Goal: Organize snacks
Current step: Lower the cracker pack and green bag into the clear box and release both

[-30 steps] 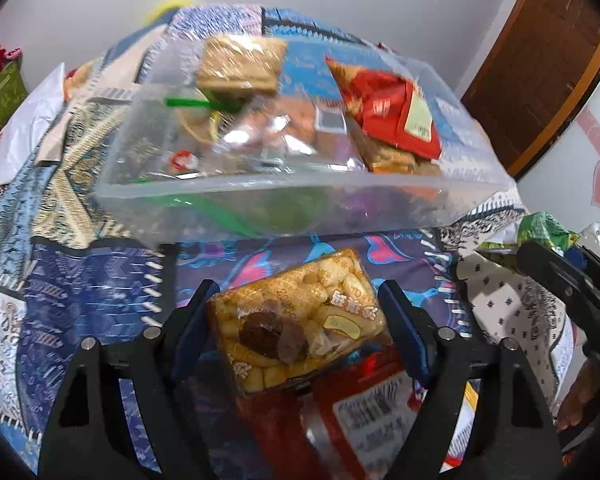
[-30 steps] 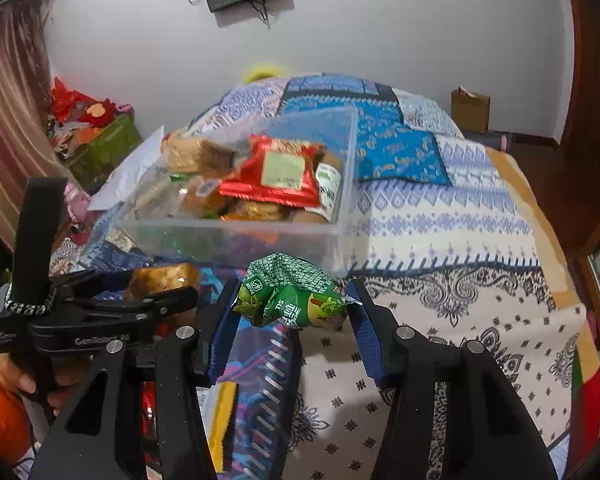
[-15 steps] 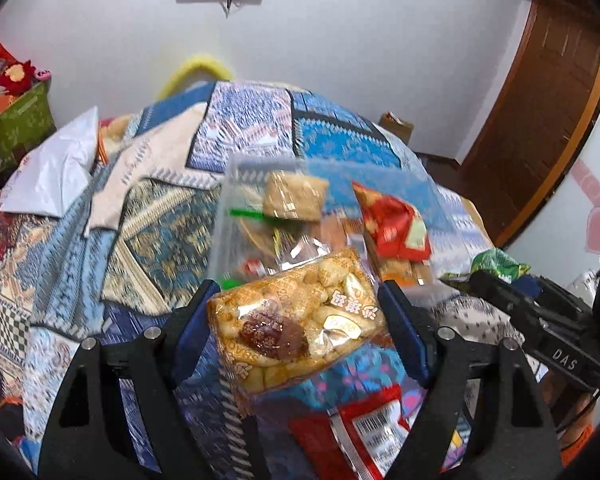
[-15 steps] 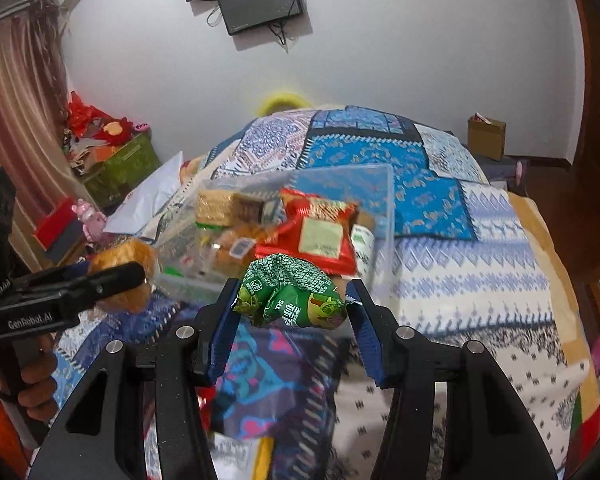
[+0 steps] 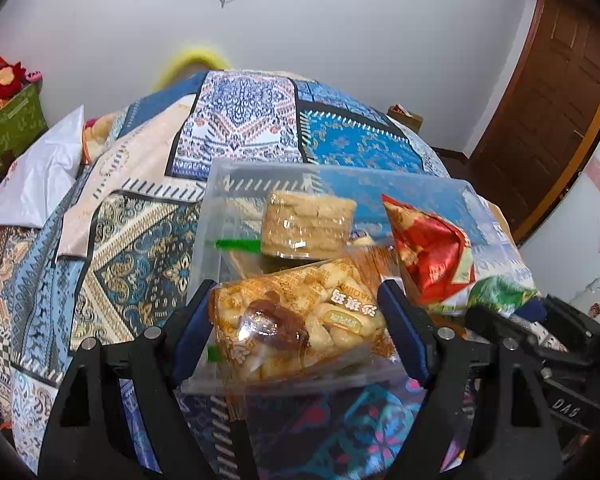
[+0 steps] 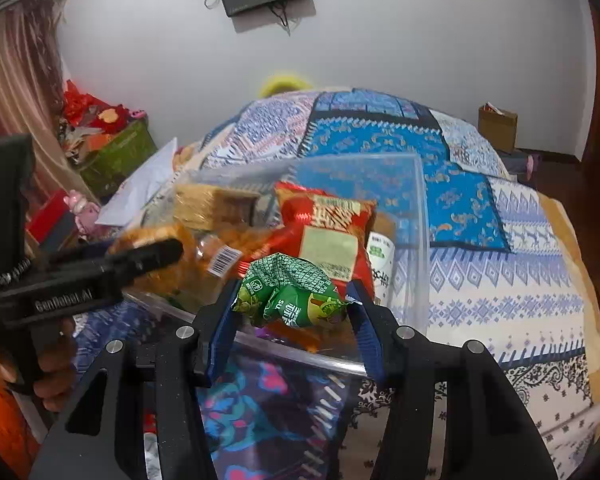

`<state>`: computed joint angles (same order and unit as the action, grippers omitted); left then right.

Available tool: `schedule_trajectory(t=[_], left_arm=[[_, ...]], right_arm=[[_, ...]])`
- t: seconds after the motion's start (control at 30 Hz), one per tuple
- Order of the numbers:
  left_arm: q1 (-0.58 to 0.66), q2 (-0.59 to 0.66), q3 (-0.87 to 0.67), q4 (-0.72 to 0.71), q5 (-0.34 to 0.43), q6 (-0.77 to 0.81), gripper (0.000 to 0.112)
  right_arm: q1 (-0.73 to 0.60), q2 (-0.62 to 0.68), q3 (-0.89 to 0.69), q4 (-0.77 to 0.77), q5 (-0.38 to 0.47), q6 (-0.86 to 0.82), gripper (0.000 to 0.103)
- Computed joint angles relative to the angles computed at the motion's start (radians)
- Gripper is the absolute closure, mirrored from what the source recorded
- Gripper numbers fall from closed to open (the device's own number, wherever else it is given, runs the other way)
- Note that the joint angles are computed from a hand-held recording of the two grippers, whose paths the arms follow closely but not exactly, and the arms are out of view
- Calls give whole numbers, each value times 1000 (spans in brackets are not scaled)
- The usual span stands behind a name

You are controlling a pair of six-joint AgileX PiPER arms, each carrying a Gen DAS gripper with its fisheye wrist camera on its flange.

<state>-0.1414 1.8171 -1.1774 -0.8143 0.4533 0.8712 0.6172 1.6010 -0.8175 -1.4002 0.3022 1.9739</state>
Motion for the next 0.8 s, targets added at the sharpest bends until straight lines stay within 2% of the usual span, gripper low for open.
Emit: schedule_trajectory(t=[0.07, 0.13, 0.27, 0.37, 0.43, 0.57, 0.8], left_arm=[[-11, 9, -3, 10, -26, -5, 32], [-22, 21, -1, 29, -58, -14, 32], [-29, 7, 22, 49, -92, -20, 31], [-22, -3, 17, 114, -52, -78, 30], [-14, -8, 3, 170, 6, -135, 30], [10, -64, 47, 166, 39, -123, 30], [36, -235, 180, 155, 79, -83, 30]], right_arm=[[-15, 13, 8, -42, -18, 46, 54], [-9, 18, 6, -44, 0, 42, 54], [30, 30, -20, 67, 75, -83, 51], [49, 24, -30, 149, 106, -163, 39], [37, 2, -22, 214, 71, -219, 33], [61, -35, -4, 253, 108, -229, 31], [132, -141, 48, 318, 180, -250, 31]])
